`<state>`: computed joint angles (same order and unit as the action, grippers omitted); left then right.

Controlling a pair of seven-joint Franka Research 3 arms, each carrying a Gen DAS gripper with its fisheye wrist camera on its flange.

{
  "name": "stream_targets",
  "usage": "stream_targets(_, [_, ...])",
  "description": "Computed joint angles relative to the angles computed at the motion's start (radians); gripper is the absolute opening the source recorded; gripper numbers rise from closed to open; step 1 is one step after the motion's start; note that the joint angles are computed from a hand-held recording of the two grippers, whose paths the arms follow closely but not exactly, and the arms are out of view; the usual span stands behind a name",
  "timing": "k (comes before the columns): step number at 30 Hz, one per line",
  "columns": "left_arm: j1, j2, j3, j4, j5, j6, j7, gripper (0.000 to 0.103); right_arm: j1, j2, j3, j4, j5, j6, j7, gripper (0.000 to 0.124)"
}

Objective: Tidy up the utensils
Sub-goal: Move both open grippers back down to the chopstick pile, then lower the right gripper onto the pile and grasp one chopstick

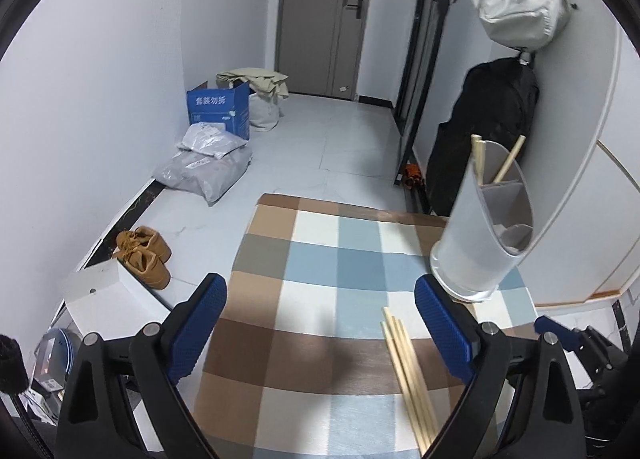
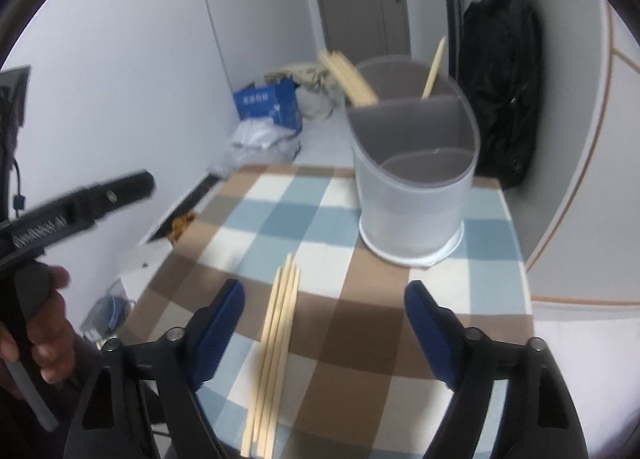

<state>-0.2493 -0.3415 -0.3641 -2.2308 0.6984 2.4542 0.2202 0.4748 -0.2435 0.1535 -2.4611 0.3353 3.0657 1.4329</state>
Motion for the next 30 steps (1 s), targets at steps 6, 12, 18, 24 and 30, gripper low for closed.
stream_targets(6, [0.011, -0.027, 0.031, -0.041, -0.045, 0.018, 0.012, 0.092, -0.050, 0.069, 0.038, 0.092, -0.105, -0.126, 0.062, 0.067])
stream_targets(12, [0.023, -0.045, 0.045, -0.069, -0.084, 0.028, 0.031, 0.092, -0.065, 0.160, 0.055, 0.197, -0.287, -0.229, 0.141, 0.057])
stream_targets(18, [0.035, -0.069, 0.057, -0.098, -0.129, 0.051, 0.040, 0.092, -0.031, 0.267, 0.030, 0.298, -0.424, -0.331, 0.207, 0.041])
stream_targets(24, [0.045, -0.085, 0.062, -0.118, -0.165, 0.067, 0.053, 0.092, -0.001, 0.316, 0.000, 0.350, -0.420, -0.388, 0.216, 0.029])
stream_targets(30, [0.051, -0.091, 0.071, -0.128, -0.203, 0.081, 0.066, 0.092, 0.021, 0.330, -0.008, 0.392, -0.491, -0.450, 0.242, 0.023])
